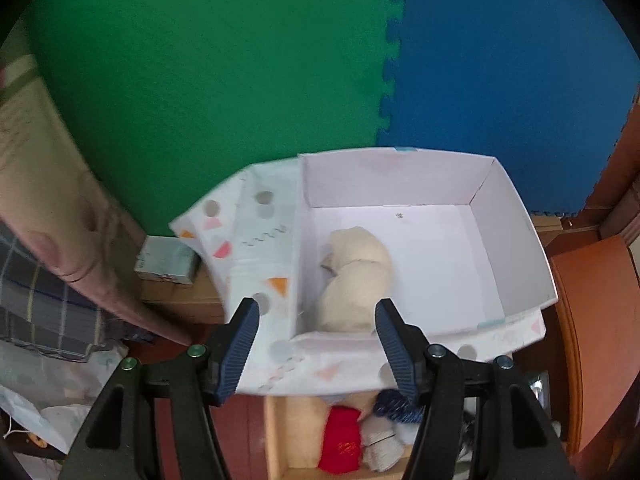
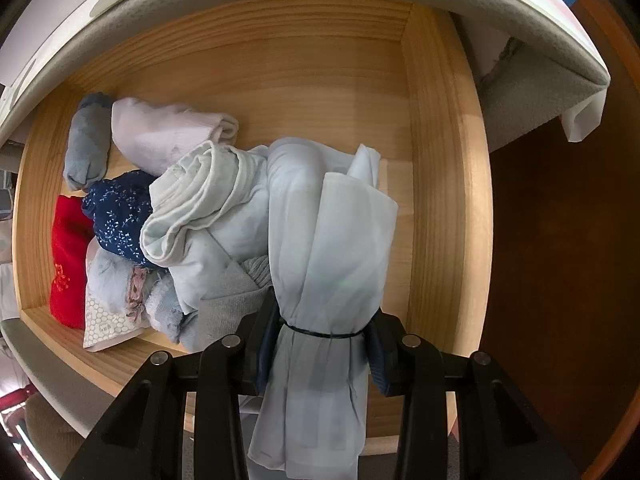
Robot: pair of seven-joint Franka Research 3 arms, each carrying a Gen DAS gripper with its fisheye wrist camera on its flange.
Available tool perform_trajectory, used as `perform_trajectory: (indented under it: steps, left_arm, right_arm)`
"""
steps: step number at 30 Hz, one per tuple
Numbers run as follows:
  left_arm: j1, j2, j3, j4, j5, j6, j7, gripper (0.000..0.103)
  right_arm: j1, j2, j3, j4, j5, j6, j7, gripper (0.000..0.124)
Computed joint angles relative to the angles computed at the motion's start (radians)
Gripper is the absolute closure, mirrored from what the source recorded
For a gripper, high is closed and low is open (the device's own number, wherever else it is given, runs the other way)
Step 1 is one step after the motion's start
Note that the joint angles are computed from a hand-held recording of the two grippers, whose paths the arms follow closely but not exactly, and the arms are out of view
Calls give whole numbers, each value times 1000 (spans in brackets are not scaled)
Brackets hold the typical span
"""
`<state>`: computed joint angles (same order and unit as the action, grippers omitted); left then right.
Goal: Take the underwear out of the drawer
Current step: 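Release the light blue underwear into the white box with the right tool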
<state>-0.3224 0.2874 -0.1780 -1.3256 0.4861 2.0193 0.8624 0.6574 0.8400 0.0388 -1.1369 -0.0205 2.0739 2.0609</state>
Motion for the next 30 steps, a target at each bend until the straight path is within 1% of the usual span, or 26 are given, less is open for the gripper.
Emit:
perform_trajectory:
  steps: [2,4,7,11,13,15,17,20,23,25,28,30]
  left_arm:
    - [8,-95,1,-125,13,39,-35,40]
    - [26,-183,-6,-249,-1,79,-74,40]
    - [52,-284,-21,-418,-12,125,-133,40]
    - [74,-364,-45,-604,-4,162,-230,40]
    - [80,-387,-52,-682,-17,191,-266,40]
    - [82,-395,-59,-744,-27,209,-292,40]
    - [81,-391,-67,-786,-25,218,-313,40]
    - [74,-373,-78,-827,-12,228,-365,40]
    - [66,-349,-79,-851,-18,278,-409,40]
    - [60,-325,-79,-853,-29,310,-424,40]
    - [49,-288,-80,-837,-25,326,-441,40]
    - [41,-266,-80,-824,-22,323,-444,40]
  right_arm:
    - [-1,0,-1,0,2,2,6,88]
    - [3,-3,-6,-3,-6,6,10,88]
    - [13,-26,-13,-37,-23,38,23,88]
    - [17,-61,-14,-91,-39,89,37,89]
    - [9,-94,-7,-144,-36,149,33,89]
    - [4,-116,-5,-172,-39,187,22,89]
    - [3,-124,-8,-166,-49,182,12,89]
    - [-24,-153,16,-175,-6,177,-6,89]
    - [-41,-186,33,-182,25,148,-37,89]
    - [-50,-219,43,-199,42,129,-64,89]
    - [-58,-281,53,-233,48,96,-113,89]
    - [-73,-321,66,-257,75,90,-145,89]
